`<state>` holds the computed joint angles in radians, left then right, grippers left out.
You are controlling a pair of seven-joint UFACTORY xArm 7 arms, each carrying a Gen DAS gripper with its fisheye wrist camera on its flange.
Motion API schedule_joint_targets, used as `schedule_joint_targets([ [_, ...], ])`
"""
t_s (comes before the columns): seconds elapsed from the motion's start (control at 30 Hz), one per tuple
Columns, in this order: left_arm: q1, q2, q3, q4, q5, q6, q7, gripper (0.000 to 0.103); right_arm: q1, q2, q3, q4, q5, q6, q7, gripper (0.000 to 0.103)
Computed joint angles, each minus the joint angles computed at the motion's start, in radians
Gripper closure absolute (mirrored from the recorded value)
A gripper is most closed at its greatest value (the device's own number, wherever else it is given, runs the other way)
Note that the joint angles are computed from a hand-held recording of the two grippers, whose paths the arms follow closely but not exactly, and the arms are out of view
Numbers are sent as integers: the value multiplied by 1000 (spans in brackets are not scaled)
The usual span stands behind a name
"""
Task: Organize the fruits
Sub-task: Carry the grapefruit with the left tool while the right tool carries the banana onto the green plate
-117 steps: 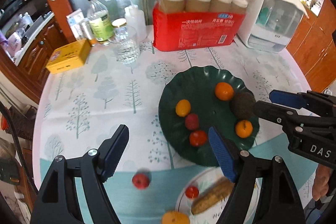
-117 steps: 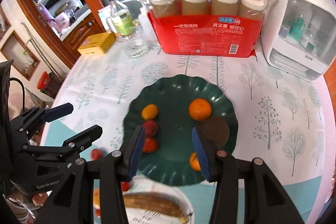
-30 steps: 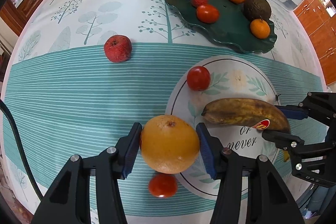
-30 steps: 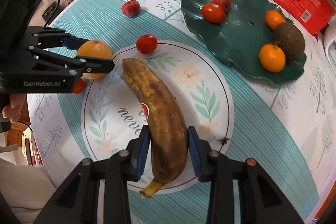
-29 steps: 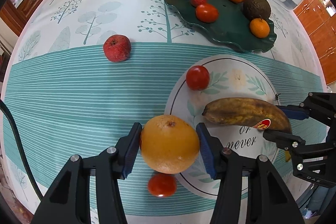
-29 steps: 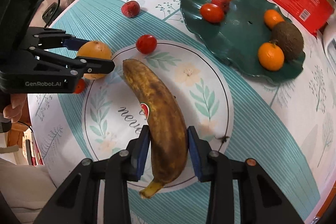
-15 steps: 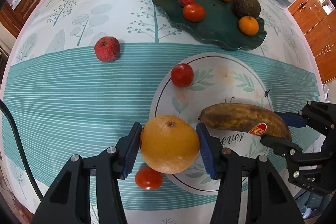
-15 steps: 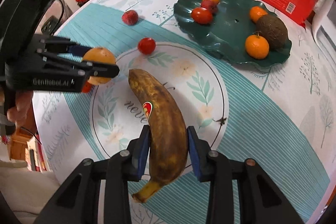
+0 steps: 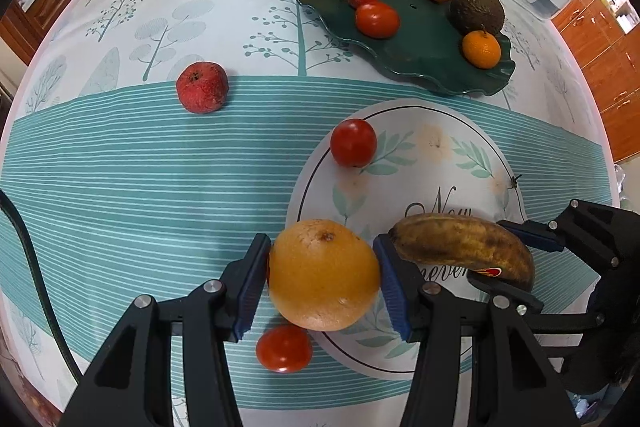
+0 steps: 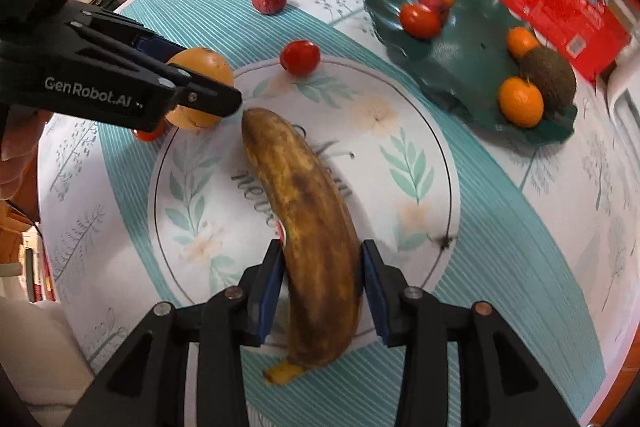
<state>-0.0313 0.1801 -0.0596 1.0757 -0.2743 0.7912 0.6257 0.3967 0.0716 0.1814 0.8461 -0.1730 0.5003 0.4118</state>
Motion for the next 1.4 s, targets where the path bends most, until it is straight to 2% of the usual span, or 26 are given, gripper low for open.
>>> schedule_joint_targets([
  [0.07, -1, 4, 0, 8, 5, 5, -2, 52, -3, -2, 0, -1, 16, -2, -11, 65],
  [0.17, 0, 14, 3, 26, 18, 13, -6, 52, -18, -20, 6, -11, 142, -10, -66, 68],
  [0.37, 10, 12, 3, 93, 5, 49, 1, 52, -32, -72, -6, 1, 194, -8, -12, 68],
  [0.53, 6, 43, -6, 215, -7, 101, -3, 52, -67, -102, -25, 52, 163, 30, 84, 68],
  [0.73, -5, 102, -25, 377, -34, 138, -8, 52, -116, -92, -42, 166, 40, 102, 249, 68],
  [0.83, -15, 151, -34, 470, -34, 161, -26, 52, -139, -71, -57, 219, 25, 122, 325, 68],
  [0.97, -25, 236, -48, 624, -33, 200, -45, 52, -162, -17, -78, 299, 53, 146, 379, 68],
  [1.27, -53, 467, -72, 956, -10, 271, -118, 52, -156, 155, -123, 467, -30, 190, 479, 68],
  [1.4, -64, 582, -78, 1090, 4, 306, -141, 52, -149, 218, -132, 498, -26, 189, 482, 68],
])
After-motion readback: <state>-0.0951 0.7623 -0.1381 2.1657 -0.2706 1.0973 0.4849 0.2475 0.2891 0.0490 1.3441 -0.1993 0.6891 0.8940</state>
